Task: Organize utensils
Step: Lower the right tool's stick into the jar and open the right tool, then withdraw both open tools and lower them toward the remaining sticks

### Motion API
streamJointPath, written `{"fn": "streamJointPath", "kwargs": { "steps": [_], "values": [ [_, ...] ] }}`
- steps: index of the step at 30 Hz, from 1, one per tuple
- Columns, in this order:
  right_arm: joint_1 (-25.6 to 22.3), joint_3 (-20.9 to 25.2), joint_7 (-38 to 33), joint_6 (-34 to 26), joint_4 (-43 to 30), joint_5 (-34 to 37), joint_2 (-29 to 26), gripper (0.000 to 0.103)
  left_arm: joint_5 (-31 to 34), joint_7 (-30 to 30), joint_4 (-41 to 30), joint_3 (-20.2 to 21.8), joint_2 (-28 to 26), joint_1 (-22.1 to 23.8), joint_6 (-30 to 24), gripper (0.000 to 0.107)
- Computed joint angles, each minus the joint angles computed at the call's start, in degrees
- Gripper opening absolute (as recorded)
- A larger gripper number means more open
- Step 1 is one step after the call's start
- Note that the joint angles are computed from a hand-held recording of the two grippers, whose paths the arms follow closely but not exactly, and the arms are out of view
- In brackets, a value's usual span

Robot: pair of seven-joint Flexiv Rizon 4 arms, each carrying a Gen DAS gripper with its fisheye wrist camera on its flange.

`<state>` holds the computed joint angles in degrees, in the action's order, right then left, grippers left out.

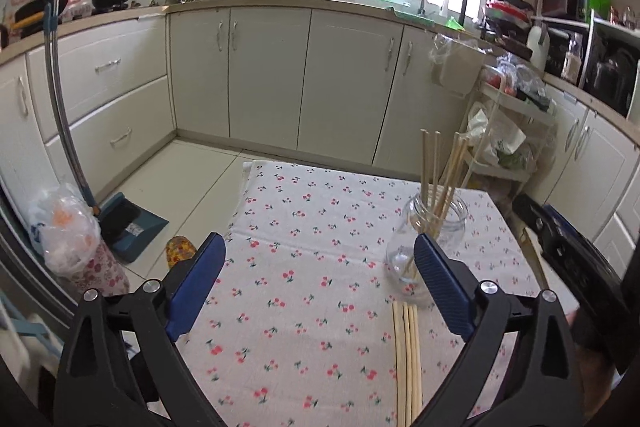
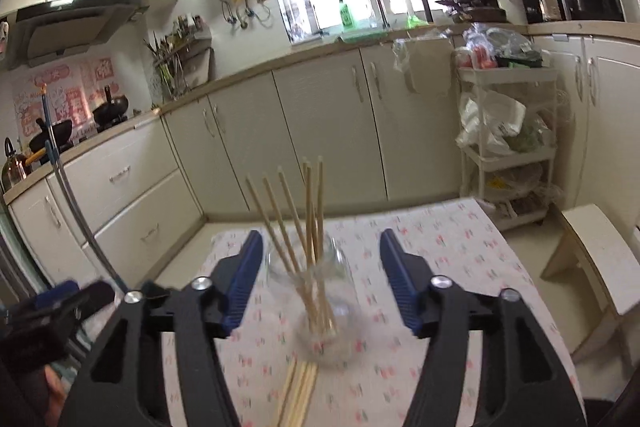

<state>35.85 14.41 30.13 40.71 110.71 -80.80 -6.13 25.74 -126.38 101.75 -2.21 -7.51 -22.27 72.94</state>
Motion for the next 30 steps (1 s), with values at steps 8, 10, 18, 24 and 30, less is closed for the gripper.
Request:
{"fn": "streamJointPath", "kwargs": {
  "steps": [8, 10, 18, 24, 30],
  "values": [
    [5.01, 6.9, -1.3, -8.65, 4.0, 14.59, 5.61, 0.07, 1.51, 0.5, 4.77, -3.14, 8.22, 0.43, -5.32, 0.095],
    [6.1, 7.98, -0.71, -10.58, 4.32, 15.46, 6.19, 0.07, 1.13, 1.0, 6.09, -4.28, 10.02, 1.04, -6.01, 0.095],
    [8.75, 10.37, 1.77, -14.32, 5.32, 18.61, 7.71, 0.07, 0.09, 2.52, 11.17, -8.1, 16.98, 3.55, -7.47, 0.095],
    [9.2, 10.19, 1.08, -11.86, 6.23, 19.27, 7.2, 0.056, -5.63, 6.47, 15.09, -8.03, 19.72, 5.14, -7.82, 0.095],
    [6.64, 6.68, -1.13, 0.06, 7.54, 22.04, 2.6, 0.025, -10.24, 9.26, 18.99, -7.09, 20.79, 6.95, -8.04, 0.095]
  ]
}}
